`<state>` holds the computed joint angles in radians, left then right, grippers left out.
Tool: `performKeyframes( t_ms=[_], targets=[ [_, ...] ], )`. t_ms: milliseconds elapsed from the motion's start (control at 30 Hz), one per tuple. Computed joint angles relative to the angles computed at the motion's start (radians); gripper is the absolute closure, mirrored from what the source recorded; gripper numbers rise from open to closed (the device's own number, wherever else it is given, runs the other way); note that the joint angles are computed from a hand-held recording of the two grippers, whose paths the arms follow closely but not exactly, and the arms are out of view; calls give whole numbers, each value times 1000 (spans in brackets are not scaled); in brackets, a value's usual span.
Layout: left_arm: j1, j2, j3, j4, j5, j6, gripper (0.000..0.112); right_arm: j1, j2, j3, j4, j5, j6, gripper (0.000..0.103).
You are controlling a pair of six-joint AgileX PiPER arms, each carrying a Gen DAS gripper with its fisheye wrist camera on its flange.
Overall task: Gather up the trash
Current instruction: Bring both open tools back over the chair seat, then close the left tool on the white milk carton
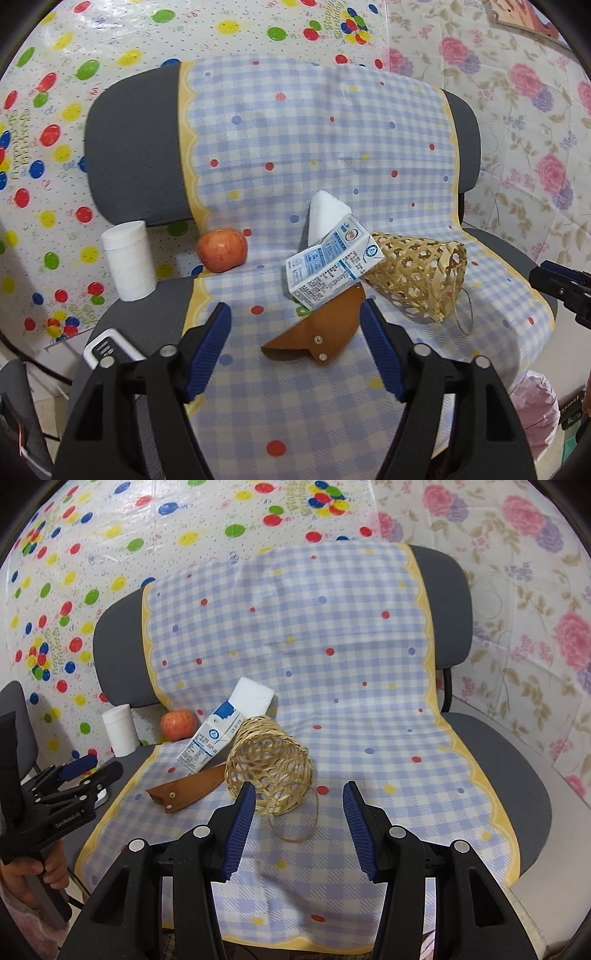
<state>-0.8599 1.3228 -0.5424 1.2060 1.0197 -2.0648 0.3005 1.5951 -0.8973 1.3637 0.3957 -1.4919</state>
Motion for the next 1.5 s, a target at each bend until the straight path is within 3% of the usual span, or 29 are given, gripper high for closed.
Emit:
performKeyframes(
  t_ms=[233, 500, 933, 967, 1067, 1133, 1200, 1333, 1400, 1500],
  targets=[
    [187, 132, -51, 134, -187, 23, 37, 26, 47, -63, -76, -29, 94, 52],
    [312, 292, -165, 180, -289, 97, 25, 20, 142, -172, -164, -25, 206, 52],
    [396, 501, -388, 44, -275, 390, 30, -23, 251, -317, -216, 25, 312, 52],
    [398, 510, -401, 41, -269, 404, 32, -25, 254, -318, -216, 27, 313, 52],
    [405, 534, -439, 15, -238, 443, 53, -32, 258, -317, -221, 31, 317, 52],
    [403, 523, -429, 34, -218, 408, 66, -36, 254, -307, -210, 33, 303, 52],
    [407, 471, -381, 69, -225, 336, 72, -37, 250, -298, -199, 32, 285, 52],
    [405, 328, -277, 137, -222, 211, 75, -38, 249, -292, -181, 37, 265, 52],
    [423, 236, -220, 160, -269, 171, 75, -36, 247, -286, -168, 44, 244, 52],
    [405, 135, -158, 171, -276, 130, 75, -30, 248, -277, -152, 50, 213, 52]
  ],
)
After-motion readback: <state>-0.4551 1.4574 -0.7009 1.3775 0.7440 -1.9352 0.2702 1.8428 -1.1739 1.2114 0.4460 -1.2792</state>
